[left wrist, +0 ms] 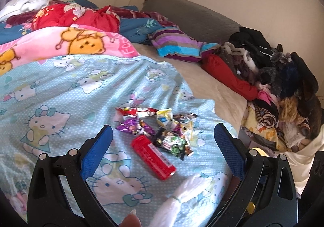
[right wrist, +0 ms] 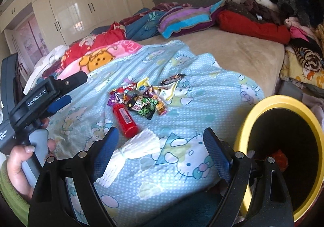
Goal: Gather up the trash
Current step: 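Lower both open tools toward the wrappers and white plastic bag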
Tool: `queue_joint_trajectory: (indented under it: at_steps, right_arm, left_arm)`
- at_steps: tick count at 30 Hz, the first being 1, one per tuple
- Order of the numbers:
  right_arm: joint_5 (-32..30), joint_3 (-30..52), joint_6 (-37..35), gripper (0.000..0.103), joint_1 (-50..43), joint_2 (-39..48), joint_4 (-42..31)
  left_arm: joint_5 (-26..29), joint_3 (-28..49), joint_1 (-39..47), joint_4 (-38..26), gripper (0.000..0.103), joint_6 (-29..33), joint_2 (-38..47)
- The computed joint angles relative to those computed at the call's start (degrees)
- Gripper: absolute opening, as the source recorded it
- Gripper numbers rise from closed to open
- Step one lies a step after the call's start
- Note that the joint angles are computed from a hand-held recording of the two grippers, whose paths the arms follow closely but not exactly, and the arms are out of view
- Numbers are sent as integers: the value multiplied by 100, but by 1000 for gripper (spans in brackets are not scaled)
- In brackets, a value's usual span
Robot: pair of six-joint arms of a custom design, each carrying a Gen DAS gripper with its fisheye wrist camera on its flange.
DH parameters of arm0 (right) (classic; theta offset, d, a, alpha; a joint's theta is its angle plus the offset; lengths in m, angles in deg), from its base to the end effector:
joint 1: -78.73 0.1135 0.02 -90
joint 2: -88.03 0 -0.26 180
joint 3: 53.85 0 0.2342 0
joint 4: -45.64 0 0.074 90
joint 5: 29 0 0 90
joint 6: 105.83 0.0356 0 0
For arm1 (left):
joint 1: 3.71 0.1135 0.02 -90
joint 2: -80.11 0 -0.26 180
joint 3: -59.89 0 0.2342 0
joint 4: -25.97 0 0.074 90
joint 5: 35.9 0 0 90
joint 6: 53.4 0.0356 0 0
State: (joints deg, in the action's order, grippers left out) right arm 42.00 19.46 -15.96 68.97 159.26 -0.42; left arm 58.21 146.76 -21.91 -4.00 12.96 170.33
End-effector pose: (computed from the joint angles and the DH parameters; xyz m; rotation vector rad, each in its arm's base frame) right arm 0.2462 -0.0306 0.2934 0.0302 2.3052 0.2992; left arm 0.3282 -0.1106 0.2997 -0.0617 2.1923 -0.4958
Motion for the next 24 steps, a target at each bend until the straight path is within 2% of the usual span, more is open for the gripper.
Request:
queue_joint_trajectory:
  at_steps: [7, 12, 22, 24]
  right_arm:
    - [576, -8, 142, 83, 535, 520, 224]
    - [673, 88, 340, 83, 731, 915, 337]
    - [217, 467, 835, 83, 717, 1823, 196]
    - [105, 496, 819, 79, 732, 1985, 150]
  left_arm:
    - [176, 147, 297, -40, 92, -20, 332]
    - [351, 364, 484, -73, 91, -109, 781]
    - [863, 1167, 612, -413, 65, -395, 1838]
    - [1002, 1290, 646, -456, 64, -485, 2019]
